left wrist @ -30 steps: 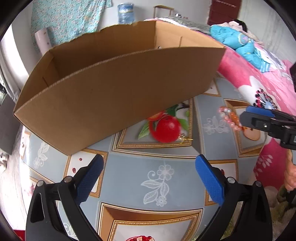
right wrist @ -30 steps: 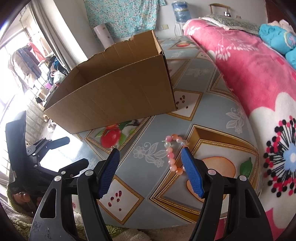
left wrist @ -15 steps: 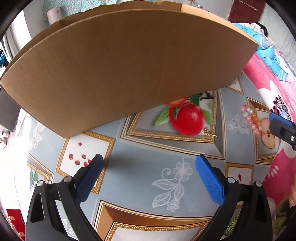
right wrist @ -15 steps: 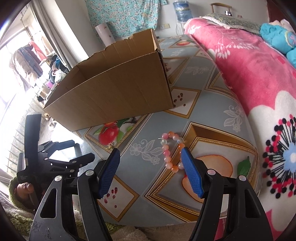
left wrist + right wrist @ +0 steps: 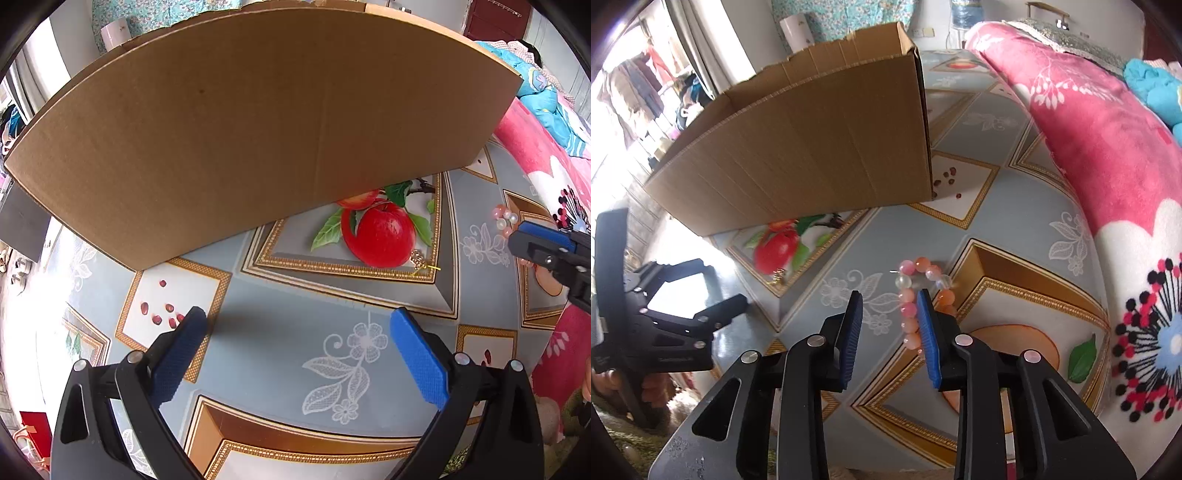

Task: Organize jewelry
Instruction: 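Move the open right tool down to the pink-and-orange bead bracelet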

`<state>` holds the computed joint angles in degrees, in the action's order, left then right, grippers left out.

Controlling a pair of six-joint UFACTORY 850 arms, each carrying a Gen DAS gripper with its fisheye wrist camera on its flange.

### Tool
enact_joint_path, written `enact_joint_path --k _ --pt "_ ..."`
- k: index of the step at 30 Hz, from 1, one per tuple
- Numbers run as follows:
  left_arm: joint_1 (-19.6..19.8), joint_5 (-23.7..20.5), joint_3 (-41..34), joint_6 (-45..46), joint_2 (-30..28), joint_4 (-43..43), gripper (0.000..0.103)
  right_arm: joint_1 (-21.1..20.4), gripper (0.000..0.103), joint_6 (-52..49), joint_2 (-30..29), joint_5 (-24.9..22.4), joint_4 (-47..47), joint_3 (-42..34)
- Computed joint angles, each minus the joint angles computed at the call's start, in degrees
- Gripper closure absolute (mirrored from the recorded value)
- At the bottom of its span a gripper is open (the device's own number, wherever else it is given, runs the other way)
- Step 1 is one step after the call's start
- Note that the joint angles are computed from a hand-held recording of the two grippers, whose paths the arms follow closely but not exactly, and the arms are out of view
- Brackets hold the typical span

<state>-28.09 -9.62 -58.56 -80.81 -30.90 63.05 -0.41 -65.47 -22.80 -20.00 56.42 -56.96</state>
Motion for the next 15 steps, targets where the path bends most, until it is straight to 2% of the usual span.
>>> enact_joint_path --k 6,11,15 --pt "0.1 -0.3 -0.2 1.7 -0.1 -2.2 0.006 0.7 0.084 2.9 -0.7 1.3 -3.8 -0.4" --pt "0.6 -0.2 -0.2 2.7 0.0 -3.0 0.006 0.8 0.085 4.1 -0.7 1.6 -5.0 -0.3" --pt "0.7 -0.2 -0.1 2.6 0.1 -2.9 0.006 1.7 0.084 7.9 -0.4 3.6 -8.8 0.0"
